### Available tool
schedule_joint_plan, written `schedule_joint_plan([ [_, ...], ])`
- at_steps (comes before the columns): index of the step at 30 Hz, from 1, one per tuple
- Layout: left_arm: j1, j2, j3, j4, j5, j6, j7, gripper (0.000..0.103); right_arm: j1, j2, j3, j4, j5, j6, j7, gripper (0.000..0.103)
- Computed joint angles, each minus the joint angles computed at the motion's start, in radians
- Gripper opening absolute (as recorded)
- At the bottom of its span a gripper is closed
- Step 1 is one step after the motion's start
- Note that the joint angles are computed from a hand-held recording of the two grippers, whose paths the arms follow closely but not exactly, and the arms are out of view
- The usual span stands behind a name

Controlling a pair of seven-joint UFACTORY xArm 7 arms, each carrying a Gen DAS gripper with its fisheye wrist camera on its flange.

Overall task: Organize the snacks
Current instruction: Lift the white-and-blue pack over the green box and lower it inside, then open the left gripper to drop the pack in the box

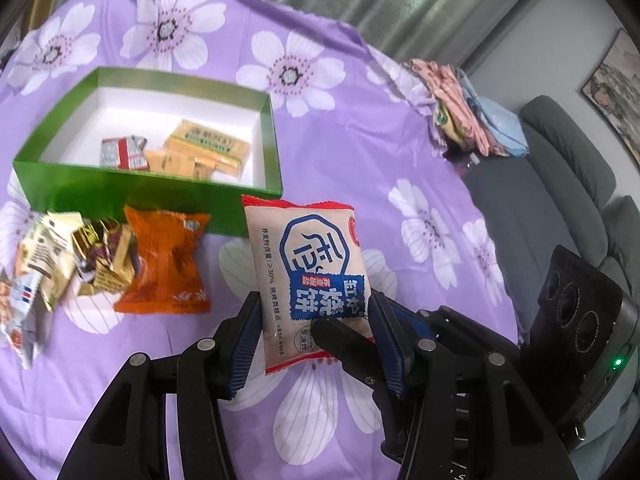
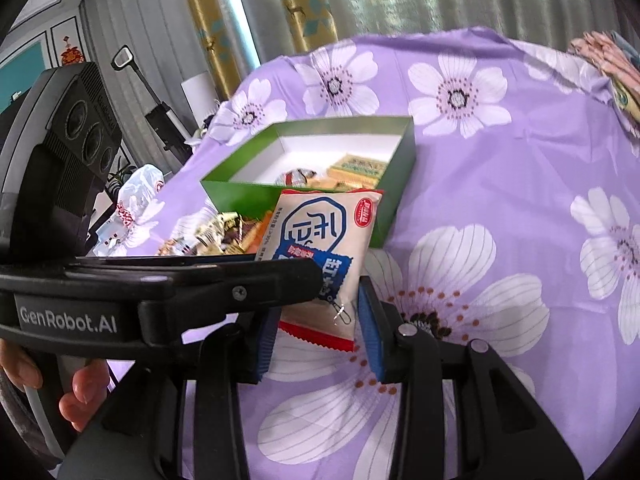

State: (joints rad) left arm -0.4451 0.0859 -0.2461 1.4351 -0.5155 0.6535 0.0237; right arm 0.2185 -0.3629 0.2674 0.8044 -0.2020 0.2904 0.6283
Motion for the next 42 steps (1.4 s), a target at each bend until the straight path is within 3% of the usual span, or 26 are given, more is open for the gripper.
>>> schedule_joint_plan([
  [14, 0.036, 0.035, 0.023, 0.086, 0.04, -0.023, 0.009, 0.054, -0.017, 0.135, 0.006, 0.167, -0.082, -0.018, -0.004, 0.038],
  [22, 0.077, 0.149, 0.029, 0.235, 0.061, 0.006, -0.005, 0.054, 0.028, 0.292, -0.043, 0.334, -0.121, -0.014, -0.026, 0.038],
  [35, 0.104, 0.369, 0.032, 0.479, 0.152, 0.083, -0.109, 0.054, 0.1, 0.539, -0.132, 0.578, 0.035, 0.023, -0.199, 0.042],
  [37, 0.091, 0.381, 0.051, 0.493, 0.19, 0.096, -0.154, 0.058, 0.108, 0.56, -0.144, 0.595, 0.051, 0.033, -0.192, 0.047],
  [39, 0.086, 0.369, 0.063, 0.472, 0.223, 0.087, -0.18, 0.079, 0.126, 0.561, -0.166, 0.594, 0.022, 0.047, -0.153, 0.049],
  [42, 0.103, 0.336, 0.056, 0.418, 0.221, 0.062, -0.183, 0.082, 0.137, 0.54, -0.176, 0.563, -0.011, 0.032, -0.125, 0.057],
])
